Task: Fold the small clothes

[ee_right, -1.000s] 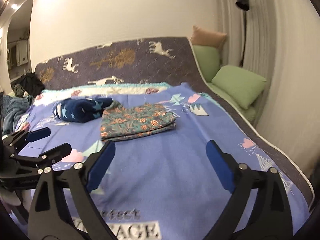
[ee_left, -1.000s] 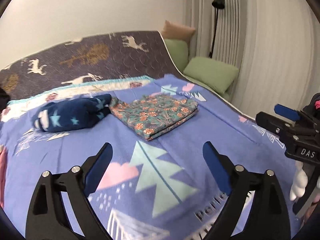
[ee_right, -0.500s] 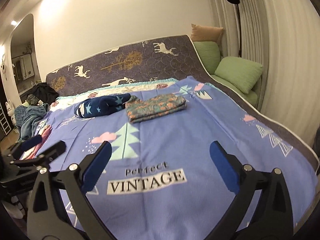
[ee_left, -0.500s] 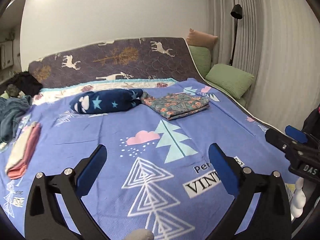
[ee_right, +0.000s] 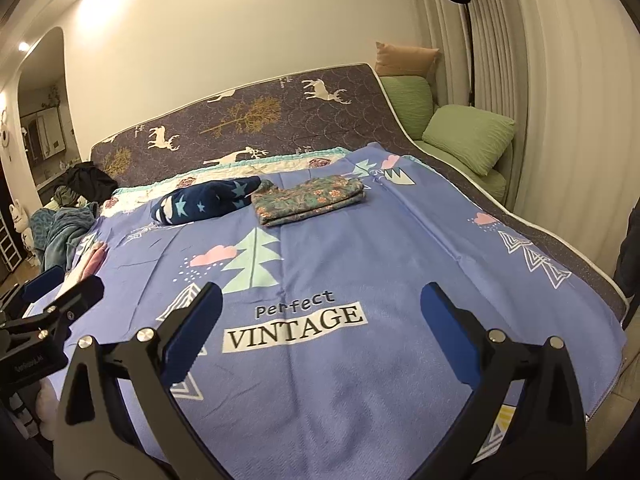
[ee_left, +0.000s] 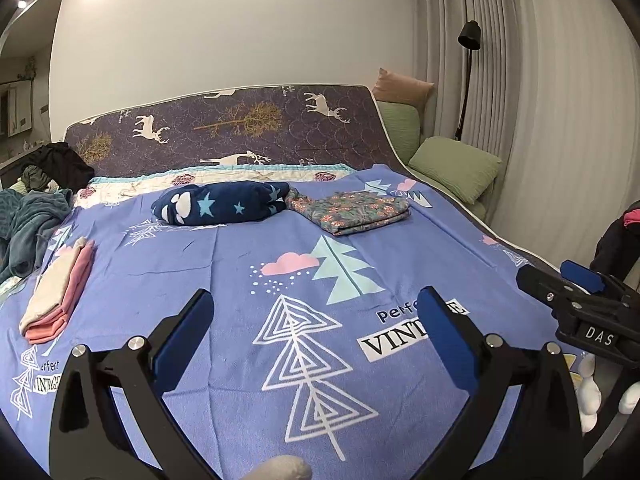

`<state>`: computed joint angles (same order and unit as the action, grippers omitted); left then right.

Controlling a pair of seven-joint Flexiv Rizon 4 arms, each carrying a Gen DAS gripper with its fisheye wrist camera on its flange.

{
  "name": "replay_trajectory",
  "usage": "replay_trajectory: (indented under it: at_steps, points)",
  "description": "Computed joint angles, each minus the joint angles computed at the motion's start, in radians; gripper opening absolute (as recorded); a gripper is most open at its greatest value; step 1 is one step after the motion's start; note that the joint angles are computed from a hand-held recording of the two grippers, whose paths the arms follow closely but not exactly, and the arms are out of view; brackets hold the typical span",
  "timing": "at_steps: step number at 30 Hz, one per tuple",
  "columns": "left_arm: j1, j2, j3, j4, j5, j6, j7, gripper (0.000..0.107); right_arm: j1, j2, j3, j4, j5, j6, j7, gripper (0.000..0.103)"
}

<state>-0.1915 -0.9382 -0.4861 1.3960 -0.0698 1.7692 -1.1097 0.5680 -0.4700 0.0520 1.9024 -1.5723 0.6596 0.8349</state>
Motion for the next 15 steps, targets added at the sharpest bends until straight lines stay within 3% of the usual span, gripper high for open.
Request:
replay_trajectory:
  at_steps: [11,15]
  points:
    - [0.026,0.023,-0.01,0.048,0.019,0.028,-0.029,0.102,0.02,-0.005,0.002,-0.029,-0.013,-0.015,-0.026,0.101]
    - [0.007,0.032,0.026,0.051,0.017,0.037,-0.041,0.102,0.023,-0.011,-0.001,-0.039,-0.011,-0.009,-0.032,0.101]
